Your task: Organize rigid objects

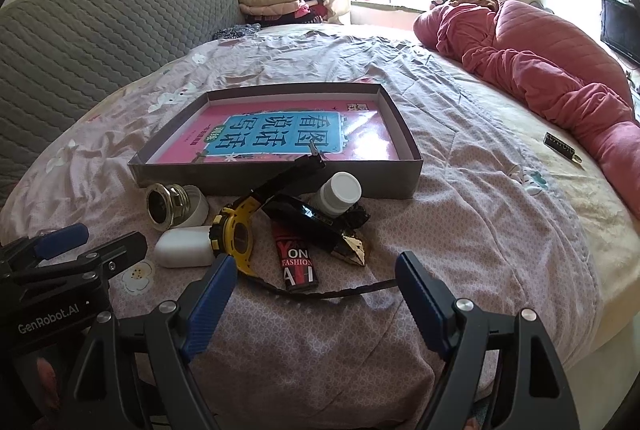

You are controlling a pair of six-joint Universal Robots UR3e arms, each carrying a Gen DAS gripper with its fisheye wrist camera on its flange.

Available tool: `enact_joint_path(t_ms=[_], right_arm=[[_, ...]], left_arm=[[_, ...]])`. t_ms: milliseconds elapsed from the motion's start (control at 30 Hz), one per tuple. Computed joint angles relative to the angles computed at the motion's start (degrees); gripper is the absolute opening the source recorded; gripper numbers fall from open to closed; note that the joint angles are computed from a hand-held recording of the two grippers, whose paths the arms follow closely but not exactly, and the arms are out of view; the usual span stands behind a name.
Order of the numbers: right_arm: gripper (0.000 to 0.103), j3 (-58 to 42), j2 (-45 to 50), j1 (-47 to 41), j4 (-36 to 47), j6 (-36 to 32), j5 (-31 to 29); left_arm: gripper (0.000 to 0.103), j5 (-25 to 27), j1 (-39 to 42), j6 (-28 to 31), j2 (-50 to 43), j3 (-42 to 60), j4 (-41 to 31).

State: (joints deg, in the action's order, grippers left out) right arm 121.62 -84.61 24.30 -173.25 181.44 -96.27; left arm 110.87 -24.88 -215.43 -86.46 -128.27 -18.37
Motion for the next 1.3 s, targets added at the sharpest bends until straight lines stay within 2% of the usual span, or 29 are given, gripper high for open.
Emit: enact_joint_path(t_ms=[1000, 1300], right_arm=[[0.081, -0.52, 0.02, 0.42, 0.05, 0.12, -0.39], [0.081, -1.16, 0.93, 1.31, -0.30, -1.84, 0.13]], left_arm=[[0.085, 0.09, -0.09, -0.32, 0.38, 0.14, -0.45], [0.085, -1.17, 0.37, -0.67, -0.54, 1.00, -0.58]])
